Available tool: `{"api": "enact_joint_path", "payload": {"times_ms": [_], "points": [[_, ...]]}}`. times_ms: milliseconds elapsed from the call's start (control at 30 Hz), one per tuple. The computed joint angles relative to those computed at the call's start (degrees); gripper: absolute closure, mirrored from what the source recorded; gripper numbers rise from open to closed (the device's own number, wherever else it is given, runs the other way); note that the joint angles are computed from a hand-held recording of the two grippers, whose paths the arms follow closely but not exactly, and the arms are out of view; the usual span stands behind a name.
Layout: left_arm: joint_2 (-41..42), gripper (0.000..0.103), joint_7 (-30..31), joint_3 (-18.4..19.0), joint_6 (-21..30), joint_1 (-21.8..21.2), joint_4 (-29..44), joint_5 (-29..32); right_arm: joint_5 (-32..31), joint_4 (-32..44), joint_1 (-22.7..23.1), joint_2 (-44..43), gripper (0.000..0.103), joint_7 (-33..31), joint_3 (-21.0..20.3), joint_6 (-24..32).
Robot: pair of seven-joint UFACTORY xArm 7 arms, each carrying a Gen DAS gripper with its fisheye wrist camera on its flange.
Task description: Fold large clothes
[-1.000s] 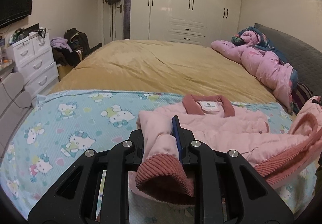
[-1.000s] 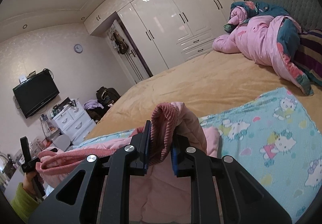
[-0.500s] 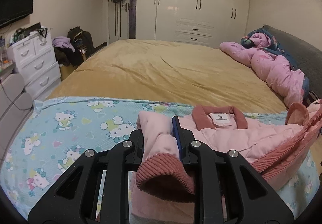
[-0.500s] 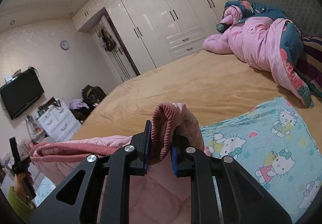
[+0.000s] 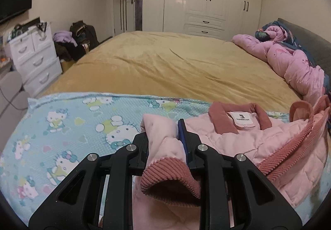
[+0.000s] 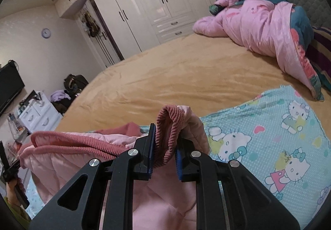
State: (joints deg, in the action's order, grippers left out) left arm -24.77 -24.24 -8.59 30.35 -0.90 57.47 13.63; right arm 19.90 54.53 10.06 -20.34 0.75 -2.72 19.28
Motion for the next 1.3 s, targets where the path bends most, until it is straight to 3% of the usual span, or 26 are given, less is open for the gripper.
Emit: {"api": "enact_joint_path", "payload": {"times_ms": [333,667,767,833,867,900,967,1067,1233,1300], "points": [[3.41,0.087,-0.95,0.15,-1.62,0.06,-1.57,1.21,-3.72,1.32,-2.35,5.97,0.087,5.31,2.41,0.45],[7.26,0.087,-0.74,2.48,-0.89,-1.71,-0.11,-3.19,-6.03,4.11,-3.42,10.65,0.086,9.43,3.90,2.27],[6.61,0.087,-0.68,2.35,-1.27,-1.78,-0.50,-2.95,1.02,2.44,-1.15,8.52,0.076,4.89,2.02,-0.17],[6.32,0.087,-0.23,2.49,-1.55,-1.90,-0.84,-3.11,9.44,0.51,3.36,5.73,0.056,-2.75,-1.41,-2.84],[6.30,0.087,-0.06,2.61,-1.62,-1.98,-0.87,-3.41,12.42,-0.49,4.20,4.42,0.018,-5.24,-1.63,-4.45],[6.24,0.087,-0.28,2.45,-1.67,-1.84,-0.91,-3.28,13.00,-2.16,4.00,2.58,0.004,-5.34,-0.56,-7.23],[6.20,0.087,-0.71,1.94,-1.72,-1.53,-0.90,-2.47,13.87,-3.49,7.09,-0.05,0.004,-7.56,-2.01,-8.12],[6.15,0.087,-1.48,1.53,-1.66,-1.29,-0.77,-1.75,11.28,-5.15,9.24,-3.08,0.004,-8.69,-0.87,-6.69],[5.83,0.086,-1.88,1.49,-1.26,-1.48,-0.57,-1.71,5.86,-6.88,13.49,-4.50,0.004,-10.13,2.81,-1.69],[5.68,0.081,-2.56,1.22,-1.04,-1.36,-0.33,-1.44,4.14,-6.74,13.97,-3.30,0.004,-9.53,4.65,0.10]]}}
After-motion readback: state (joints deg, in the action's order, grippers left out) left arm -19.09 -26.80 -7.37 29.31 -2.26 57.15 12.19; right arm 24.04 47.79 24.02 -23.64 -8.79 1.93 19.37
